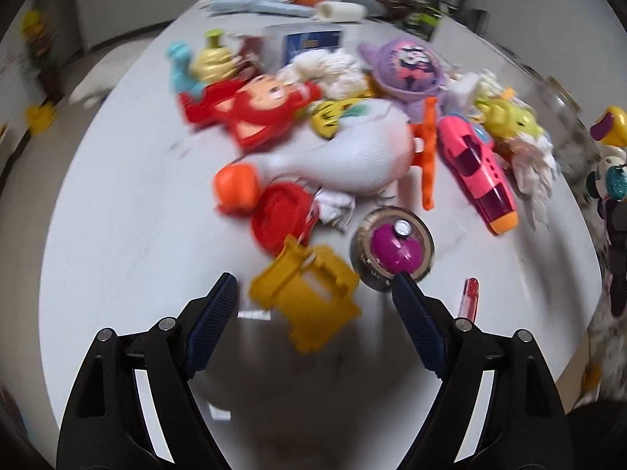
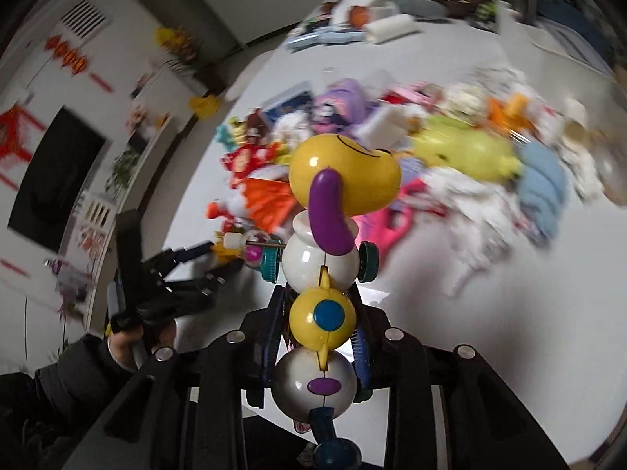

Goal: Collect trash
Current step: 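Grasp the yellow plastic frame with the left tool while the right tool grasps the yellow-white stacking figure, then carry both items over the cardboard box and open both tools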

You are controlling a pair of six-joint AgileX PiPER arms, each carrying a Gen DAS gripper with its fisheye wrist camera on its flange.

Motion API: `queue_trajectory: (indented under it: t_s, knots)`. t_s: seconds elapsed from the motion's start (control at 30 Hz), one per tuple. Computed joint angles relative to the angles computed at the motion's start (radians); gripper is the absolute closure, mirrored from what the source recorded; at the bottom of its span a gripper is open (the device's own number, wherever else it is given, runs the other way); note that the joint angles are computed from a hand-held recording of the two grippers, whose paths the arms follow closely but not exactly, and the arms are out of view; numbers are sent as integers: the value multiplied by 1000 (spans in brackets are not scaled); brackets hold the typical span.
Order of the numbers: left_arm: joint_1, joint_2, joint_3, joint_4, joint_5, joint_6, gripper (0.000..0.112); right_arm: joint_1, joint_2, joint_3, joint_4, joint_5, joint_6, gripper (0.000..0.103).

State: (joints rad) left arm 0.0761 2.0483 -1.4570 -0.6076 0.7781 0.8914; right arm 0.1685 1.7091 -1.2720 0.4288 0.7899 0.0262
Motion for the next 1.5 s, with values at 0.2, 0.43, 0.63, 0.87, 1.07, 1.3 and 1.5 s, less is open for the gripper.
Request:
queue_trajectory:
  t_s: [0.2,0.43,0.63,0.87,1.07,1.3,1.5]
  knots:
    - [28,41,-62,-70,117,102,60,-17,-99,127,5,-20,37,72]
    - [-2,-68,119,-70,-8,125,60,-14,-123,144,29,-3,-14,72]
    - [-11,-149,231,-92,-54,124,61,1,-144,171,45,-29,-48,72]
    - [-23,-450,380,-160,50,158,61,-13,-283,280,73,13,-157,72]
    - [-130,-669,528,-91,62,17,61,-59,-470,453,97,102,-281,72]
    - [-326,-850,758,110,-39,-270,60,-137,-654,667,77,230,-433,72]
    - [-452,-852,890,249,-130,-494,42,-102,-607,824,61,147,-515,65]
